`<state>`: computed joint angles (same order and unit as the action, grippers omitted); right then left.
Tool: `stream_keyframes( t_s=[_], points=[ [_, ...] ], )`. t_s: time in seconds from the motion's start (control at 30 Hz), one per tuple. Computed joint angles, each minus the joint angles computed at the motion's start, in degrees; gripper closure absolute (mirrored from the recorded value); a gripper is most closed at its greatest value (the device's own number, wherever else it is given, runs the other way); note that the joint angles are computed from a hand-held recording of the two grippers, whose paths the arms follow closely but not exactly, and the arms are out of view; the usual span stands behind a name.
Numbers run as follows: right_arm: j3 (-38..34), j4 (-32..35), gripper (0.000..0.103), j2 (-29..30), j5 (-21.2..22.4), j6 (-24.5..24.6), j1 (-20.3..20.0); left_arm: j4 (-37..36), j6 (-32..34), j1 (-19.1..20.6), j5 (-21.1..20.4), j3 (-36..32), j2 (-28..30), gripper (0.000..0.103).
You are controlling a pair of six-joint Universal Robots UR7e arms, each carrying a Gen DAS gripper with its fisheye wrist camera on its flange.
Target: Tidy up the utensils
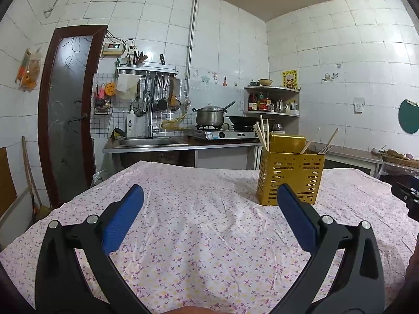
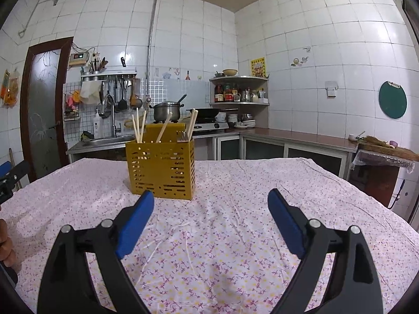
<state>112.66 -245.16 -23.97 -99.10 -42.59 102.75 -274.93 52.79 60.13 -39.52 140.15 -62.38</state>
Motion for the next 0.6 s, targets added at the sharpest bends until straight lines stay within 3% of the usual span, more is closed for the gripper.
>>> stream_keyframes(
  t_s=[0.6],
  points=[
    [0.1,0.1,0.016,0.0,-0.2,0.3,0.1,2.7,-2.6,1.5,-0.6,-0.3,-0.5,0.005]
  ],
)
